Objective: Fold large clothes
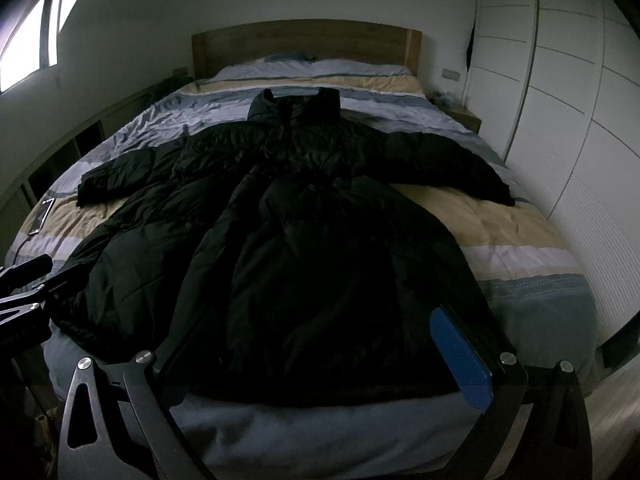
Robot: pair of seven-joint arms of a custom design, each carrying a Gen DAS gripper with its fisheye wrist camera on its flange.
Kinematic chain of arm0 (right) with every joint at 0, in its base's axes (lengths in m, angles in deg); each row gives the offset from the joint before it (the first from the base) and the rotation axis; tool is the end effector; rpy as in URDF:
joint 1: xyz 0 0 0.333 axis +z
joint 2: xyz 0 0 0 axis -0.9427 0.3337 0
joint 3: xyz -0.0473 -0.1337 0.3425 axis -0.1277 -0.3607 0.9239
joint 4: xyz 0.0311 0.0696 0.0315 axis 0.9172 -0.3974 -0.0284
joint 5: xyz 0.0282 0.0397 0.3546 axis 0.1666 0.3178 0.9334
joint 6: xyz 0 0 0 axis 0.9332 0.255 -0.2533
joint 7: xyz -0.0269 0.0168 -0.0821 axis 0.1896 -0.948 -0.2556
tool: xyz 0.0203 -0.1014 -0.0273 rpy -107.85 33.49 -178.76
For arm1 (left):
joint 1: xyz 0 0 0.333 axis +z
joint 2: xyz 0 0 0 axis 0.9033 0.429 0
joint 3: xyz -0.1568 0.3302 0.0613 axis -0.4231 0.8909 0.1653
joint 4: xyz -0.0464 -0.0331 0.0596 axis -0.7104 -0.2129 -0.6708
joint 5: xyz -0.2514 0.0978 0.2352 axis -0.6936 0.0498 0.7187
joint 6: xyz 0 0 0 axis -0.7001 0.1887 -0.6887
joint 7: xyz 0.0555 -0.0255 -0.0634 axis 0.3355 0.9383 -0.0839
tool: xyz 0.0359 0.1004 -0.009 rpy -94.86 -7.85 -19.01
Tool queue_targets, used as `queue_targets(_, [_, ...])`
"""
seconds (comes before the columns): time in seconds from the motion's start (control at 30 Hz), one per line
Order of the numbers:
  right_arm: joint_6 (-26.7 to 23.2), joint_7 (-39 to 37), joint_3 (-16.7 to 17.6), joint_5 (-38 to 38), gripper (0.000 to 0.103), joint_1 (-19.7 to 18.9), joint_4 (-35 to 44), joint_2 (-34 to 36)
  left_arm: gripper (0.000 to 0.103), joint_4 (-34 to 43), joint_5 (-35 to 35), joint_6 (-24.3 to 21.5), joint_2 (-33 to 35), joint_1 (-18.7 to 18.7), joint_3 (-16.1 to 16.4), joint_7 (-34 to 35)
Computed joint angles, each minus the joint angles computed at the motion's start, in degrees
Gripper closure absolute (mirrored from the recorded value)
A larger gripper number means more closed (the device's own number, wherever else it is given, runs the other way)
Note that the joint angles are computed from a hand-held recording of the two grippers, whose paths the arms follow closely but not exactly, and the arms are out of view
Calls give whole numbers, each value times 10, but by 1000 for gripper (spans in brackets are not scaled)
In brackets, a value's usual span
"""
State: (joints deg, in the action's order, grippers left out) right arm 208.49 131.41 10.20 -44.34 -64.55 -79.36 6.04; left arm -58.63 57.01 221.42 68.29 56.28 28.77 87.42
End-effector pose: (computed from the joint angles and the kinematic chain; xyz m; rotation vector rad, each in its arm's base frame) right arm 0.4572 0.1061 0.6735 -1.9818 1.5617 -0.6989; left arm 0.4491 -0.2066 0.6359 -1.9142 1.5646 -0.7113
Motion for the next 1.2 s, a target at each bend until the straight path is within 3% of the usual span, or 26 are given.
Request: queue_targets(1.2, [29, 20, 14, -45, 0, -28, -19, -20, 20, 4, -4, -5, 8, -15, -3, 14])
